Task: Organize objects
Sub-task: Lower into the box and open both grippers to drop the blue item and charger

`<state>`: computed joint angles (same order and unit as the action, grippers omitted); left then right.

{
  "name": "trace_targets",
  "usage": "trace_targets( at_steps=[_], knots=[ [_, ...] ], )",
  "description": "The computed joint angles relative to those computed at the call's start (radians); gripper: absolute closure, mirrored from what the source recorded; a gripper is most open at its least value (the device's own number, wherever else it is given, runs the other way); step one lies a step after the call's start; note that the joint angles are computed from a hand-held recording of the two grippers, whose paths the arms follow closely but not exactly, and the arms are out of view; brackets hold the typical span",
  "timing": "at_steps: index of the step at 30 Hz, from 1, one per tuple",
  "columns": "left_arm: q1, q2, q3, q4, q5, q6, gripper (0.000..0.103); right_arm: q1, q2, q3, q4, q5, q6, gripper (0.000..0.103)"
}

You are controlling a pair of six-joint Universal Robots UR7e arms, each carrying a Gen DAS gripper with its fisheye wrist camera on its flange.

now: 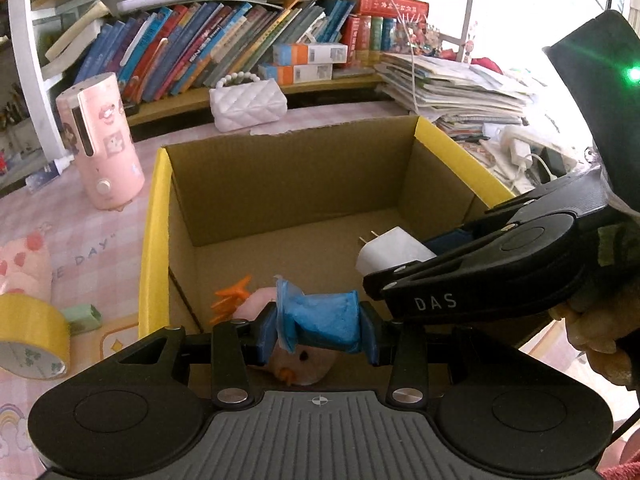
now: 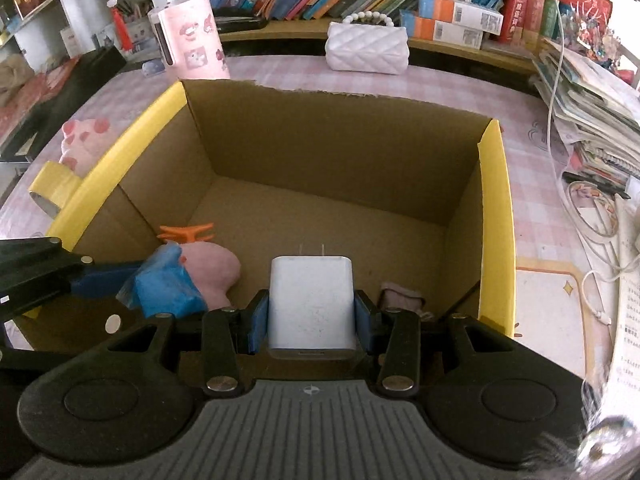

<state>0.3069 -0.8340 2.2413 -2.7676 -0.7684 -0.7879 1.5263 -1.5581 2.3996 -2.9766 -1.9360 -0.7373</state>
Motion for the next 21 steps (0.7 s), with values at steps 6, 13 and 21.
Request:
trace_targets(
  at_steps=[6, 13, 21],
  knots=[
    [-0.031, -0.02, 0.023, -0.018, 0.03, -0.012, 0.046, -0.007, -0.037, 0.048, -0.081, 0.032, 0.023, 0.062],
    [-0.114, -0.095, 0.1, -0.026, 0.131, -0.087, 0.029, 0.001, -0.15, 0.142, -0.213, 0.09, 0.095, 0.059],
    [-0.216, -0.241, 0.201, 0.163, 0.169, -0.325, 0.021, 0.094, -0.101, 0.309, -0.73, -0.03, 0.074, 0.029]
  ],
)
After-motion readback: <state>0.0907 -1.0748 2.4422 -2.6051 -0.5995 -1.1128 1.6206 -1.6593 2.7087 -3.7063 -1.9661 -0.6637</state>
